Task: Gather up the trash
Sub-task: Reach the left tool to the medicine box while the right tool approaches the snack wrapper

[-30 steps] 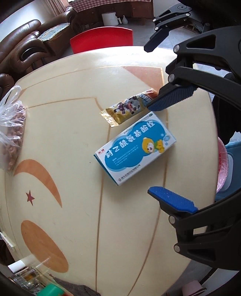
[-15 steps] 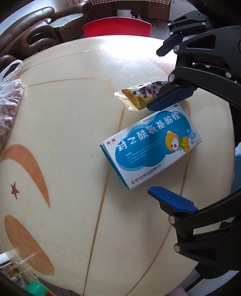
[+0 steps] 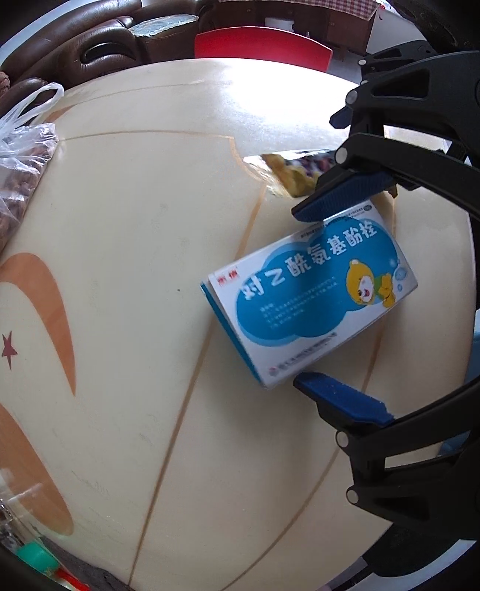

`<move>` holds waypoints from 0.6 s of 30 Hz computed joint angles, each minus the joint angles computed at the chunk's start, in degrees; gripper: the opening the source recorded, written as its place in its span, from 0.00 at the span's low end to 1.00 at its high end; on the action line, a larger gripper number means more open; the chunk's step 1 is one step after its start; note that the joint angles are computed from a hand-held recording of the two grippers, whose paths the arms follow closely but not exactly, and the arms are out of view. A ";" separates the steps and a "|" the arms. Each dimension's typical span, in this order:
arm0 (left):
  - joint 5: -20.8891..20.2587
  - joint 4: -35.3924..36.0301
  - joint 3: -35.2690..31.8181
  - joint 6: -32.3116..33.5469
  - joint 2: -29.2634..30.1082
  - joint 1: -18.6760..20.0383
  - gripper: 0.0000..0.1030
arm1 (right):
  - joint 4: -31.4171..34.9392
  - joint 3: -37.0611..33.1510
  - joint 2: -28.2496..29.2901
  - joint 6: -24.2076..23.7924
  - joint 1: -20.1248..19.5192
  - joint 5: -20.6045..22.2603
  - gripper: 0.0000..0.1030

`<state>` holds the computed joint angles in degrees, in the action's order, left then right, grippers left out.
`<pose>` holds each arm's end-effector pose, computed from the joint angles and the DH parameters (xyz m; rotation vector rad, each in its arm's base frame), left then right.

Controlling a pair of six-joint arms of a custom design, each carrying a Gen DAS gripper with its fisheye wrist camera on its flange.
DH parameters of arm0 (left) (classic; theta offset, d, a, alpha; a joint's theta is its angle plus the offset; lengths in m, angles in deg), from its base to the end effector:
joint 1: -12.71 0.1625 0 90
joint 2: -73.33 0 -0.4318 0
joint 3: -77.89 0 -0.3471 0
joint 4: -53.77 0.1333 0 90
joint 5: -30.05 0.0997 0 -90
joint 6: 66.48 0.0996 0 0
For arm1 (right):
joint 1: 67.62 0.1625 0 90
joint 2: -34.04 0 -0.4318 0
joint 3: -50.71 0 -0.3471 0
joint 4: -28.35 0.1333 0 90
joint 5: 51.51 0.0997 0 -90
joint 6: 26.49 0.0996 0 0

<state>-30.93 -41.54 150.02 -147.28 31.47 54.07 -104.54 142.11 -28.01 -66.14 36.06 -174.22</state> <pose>-0.3866 -0.5824 0.1546 -0.5586 2.4585 -0.3511 0.2242 -0.5851 0.3157 1.0575 -2.3023 0.1259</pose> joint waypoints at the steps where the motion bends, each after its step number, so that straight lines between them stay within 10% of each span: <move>1: -0.39 -0.52 0.37 -0.50 -0.16 -0.05 0.79 | 0.19 0.14 -0.06 -0.18 -0.16 0.51 0.56; 14: -0.03 13.42 -10.69 -2.48 6.84 -0.42 0.86 | -0.72 1.29 -0.32 -0.16 -1.33 2.34 0.47; 18: 0.23 15.86 -13.54 -3.86 8.42 -0.66 0.74 | -1.23 1.85 -0.65 -0.54 -1.19 2.42 0.34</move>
